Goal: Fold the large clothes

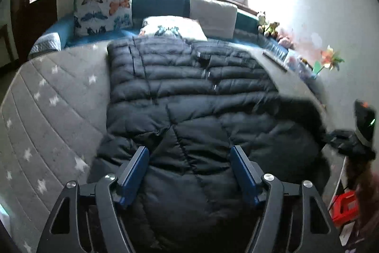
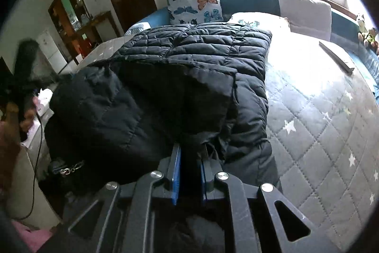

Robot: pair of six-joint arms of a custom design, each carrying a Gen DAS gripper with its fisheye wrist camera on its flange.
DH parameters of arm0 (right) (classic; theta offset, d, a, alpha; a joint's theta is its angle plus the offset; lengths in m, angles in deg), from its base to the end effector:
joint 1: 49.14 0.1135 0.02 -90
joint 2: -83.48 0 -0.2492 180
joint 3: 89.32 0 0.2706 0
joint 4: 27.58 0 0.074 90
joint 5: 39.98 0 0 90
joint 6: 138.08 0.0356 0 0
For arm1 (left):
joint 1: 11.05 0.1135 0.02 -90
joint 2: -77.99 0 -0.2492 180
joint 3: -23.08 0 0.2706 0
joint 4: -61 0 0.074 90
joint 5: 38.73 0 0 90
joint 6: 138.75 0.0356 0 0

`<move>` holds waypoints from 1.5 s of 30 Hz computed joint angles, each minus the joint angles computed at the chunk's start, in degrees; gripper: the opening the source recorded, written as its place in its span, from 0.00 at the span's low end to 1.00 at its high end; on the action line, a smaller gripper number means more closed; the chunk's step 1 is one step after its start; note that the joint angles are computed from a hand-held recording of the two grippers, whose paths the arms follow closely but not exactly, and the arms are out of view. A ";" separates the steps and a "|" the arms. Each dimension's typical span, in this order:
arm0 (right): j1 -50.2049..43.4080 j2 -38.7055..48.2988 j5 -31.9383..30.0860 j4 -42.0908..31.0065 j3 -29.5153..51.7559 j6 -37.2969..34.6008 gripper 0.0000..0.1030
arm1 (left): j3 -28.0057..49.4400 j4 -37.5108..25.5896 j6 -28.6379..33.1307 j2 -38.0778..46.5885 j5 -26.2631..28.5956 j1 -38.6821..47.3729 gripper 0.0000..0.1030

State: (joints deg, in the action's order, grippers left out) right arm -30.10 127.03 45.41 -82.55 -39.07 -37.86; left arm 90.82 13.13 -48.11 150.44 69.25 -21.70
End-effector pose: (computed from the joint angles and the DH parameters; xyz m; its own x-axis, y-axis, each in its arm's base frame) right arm 0.1702 0.0618 0.2351 -0.7609 -0.0755 -0.6444 -0.2446 0.9533 0.1771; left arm 0.2732 -0.0626 0.2432 -0.7765 0.1568 -0.6104 0.3688 0.8984 -0.2384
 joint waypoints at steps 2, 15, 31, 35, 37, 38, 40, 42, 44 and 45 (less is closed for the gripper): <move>-0.96 -0.94 -1.03 -3.19 1.70 0.15 0.19 | -2.96 2.45 0.90 -1.72 -2.28 -1.17 0.72; 17.02 5.07 21.26 -3.38 16.17 2.56 0.44 | -6.05 5.87 -1.37 -3.34 -4.52 -8.95 0.72; 4.36 20.81 7.89 13.20 5.88 2.31 0.41 | -8.74 9.08 1.27 -1.09 -7.59 -11.43 0.72; 5.30 19.83 9.31 10.16 7.77 0.28 0.41 | -5.55 3.98 1.45 -1.52 -8.06 -12.54 0.72; 6.34 17.26 10.63 6.77 9.10 1.38 0.42 | -4.30 2.34 1.86 -2.93 -6.90 -13.18 0.72; 6.93 15.78 11.23 5.72 9.51 1.45 0.43 | -4.08 2.17 1.90 -4.18 -6.92 -14.00 0.72; 9.62 11.38 13.57 3.23 9.94 1.33 0.43 | -3.03 2.66 1.67 -5.76 -8.27 -16.86 0.72; 12.16 9.00 15.28 1.25 10.86 0.77 0.43 | -1.31 3.26 1.30 -4.46 -7.85 -19.13 0.72; 13.48 8.20 14.04 -0.02 11.39 0.60 0.44 | 1.13 3.37 0.89 -0.34 -6.98 -21.46 0.72; 13.75 8.50 13.10 -0.53 11.41 0.51 0.43 | 1.87 3.61 0.77 1.42 -7.26 -22.45 0.69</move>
